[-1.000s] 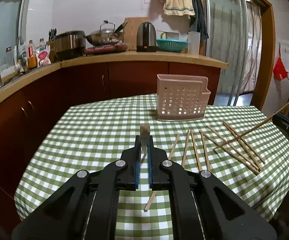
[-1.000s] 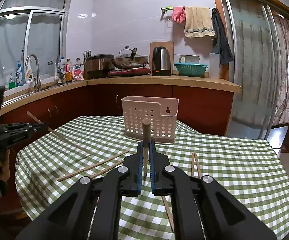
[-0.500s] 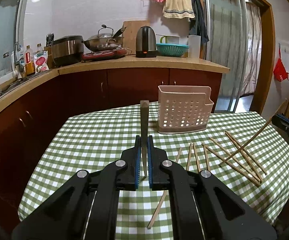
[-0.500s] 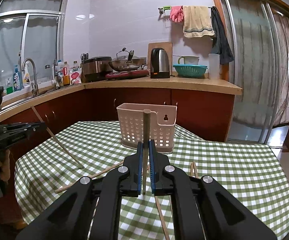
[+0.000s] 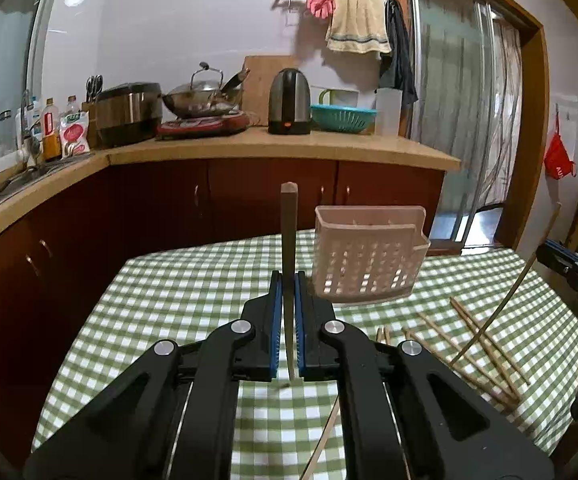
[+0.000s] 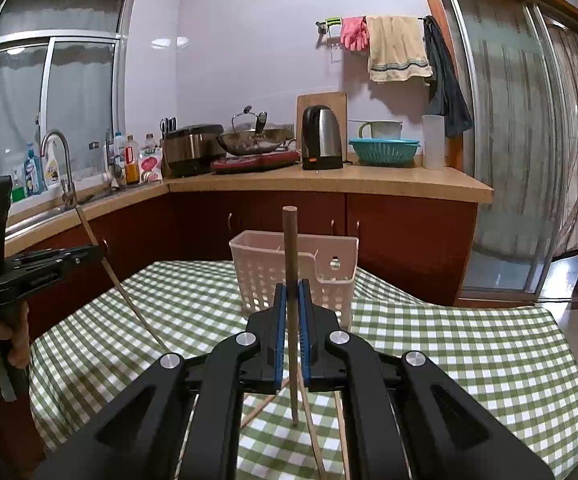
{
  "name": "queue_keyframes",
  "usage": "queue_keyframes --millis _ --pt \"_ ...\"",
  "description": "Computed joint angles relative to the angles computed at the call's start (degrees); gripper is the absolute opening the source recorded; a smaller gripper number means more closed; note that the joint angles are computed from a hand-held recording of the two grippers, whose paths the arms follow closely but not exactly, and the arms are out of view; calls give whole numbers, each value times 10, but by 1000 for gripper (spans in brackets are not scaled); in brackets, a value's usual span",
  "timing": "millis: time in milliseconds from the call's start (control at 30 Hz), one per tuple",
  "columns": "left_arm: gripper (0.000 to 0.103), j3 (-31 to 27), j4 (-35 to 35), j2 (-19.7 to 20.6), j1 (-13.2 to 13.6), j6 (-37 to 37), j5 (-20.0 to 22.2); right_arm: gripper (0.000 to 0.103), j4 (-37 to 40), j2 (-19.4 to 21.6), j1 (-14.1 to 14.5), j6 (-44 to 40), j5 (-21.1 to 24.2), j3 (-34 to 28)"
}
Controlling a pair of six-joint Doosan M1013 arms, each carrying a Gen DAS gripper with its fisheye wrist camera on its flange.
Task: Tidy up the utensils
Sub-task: 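Carry the chopstick upright in the left tool over the beige holder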
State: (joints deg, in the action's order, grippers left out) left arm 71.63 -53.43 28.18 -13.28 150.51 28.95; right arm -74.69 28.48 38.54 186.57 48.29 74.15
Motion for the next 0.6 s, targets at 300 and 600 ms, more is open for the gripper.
queue_keyframes --millis 300,600 --pt "7 -77 -57 27 -4 12 41 7 -82 -5 -22 37 -27 -16" --pt "6 -195 -60 77 -16 -36 68 7 -146 9 -57 46 -45 -62"
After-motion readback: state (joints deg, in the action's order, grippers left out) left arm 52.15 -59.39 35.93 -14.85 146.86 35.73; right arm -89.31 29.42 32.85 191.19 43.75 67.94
